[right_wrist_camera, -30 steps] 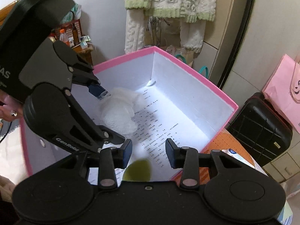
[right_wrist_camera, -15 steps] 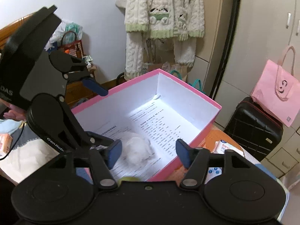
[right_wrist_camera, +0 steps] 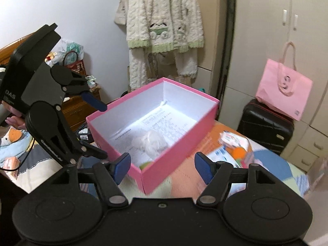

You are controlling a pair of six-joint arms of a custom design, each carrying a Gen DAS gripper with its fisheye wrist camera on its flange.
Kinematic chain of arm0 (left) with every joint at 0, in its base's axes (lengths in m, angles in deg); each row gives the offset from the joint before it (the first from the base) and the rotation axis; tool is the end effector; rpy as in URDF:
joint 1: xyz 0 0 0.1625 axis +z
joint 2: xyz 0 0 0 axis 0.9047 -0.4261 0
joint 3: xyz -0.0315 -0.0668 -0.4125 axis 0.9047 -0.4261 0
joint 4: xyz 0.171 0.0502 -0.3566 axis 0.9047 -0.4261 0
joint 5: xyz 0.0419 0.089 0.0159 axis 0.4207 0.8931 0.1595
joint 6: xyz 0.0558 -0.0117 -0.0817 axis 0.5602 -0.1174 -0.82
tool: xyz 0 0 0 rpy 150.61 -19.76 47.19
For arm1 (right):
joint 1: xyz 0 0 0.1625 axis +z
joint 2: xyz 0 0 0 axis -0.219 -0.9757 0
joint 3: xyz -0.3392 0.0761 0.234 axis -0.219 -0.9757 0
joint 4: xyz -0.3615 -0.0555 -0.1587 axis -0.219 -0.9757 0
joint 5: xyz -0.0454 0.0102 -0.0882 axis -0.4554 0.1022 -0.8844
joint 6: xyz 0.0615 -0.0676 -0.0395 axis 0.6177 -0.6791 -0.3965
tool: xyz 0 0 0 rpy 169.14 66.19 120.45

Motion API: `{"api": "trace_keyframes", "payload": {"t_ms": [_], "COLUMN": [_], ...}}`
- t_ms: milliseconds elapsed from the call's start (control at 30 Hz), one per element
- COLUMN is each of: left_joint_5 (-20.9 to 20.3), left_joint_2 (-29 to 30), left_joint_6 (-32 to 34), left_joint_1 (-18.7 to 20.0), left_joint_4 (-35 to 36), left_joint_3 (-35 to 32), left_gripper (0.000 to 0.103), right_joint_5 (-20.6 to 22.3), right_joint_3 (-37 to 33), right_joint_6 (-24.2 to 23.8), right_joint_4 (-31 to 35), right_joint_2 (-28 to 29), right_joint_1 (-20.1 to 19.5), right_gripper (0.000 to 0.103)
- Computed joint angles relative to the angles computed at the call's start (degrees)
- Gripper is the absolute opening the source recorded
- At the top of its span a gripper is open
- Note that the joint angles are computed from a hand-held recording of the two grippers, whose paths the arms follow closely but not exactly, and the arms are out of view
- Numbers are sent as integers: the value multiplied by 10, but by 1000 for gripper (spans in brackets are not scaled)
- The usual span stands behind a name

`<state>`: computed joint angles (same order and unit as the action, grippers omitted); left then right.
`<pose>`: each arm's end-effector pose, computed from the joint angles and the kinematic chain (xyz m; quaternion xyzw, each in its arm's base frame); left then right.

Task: Organize soft objects
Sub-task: 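Move the left tool to the white plush toy and grasp it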

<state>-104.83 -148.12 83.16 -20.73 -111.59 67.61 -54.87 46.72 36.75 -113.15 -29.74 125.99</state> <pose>-0.2861 -0.5538 0.3067 0.4537 0.8180 -0.1224 0.3318 0.3240 -0.5127 0.2667 0.3905 -0.8538 0.2694 0.2143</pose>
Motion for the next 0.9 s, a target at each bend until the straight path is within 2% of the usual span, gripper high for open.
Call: {"api": "trace_keyframes", "payload": {"t_ms": [133, 233, 400, 567, 633, 800, 900], "left_joint_5": [-1, -31, -80, -109, -120, -155, -164], "left_joint_2": [-1, 4, 20, 46, 60, 104, 132], "left_joint_6": [-17, -28, -34, -37, -42, -54, -48], "left_joint_1": [-17, -24, -29, -29, -25, -9, -2], "left_joint_4": [3, 3, -30, -87, -106, -175, -232], "left_joint_3": [16, 20, 35, 53, 54, 47, 44], "left_gripper": [92, 92, 91, 92, 92, 92, 92], "right_joint_5": [-17, -21, -45, -48, -46, -28, 0], "right_joint_3": [45, 78, 122, 163, 177, 198, 193], "right_joint_6": [10, 12, 5, -32, -59, -116, -123], "right_joint_4": [-8, -22, -75, -167, -225, -366, -416], "right_joint_2": [-39, -62, -72, -62, -48, -3, 22], "right_joint_1": [-2, -10, -27, -58, -76, -122, -152], "right_gripper": [78, 87, 89, 91, 91, 91, 91]}}
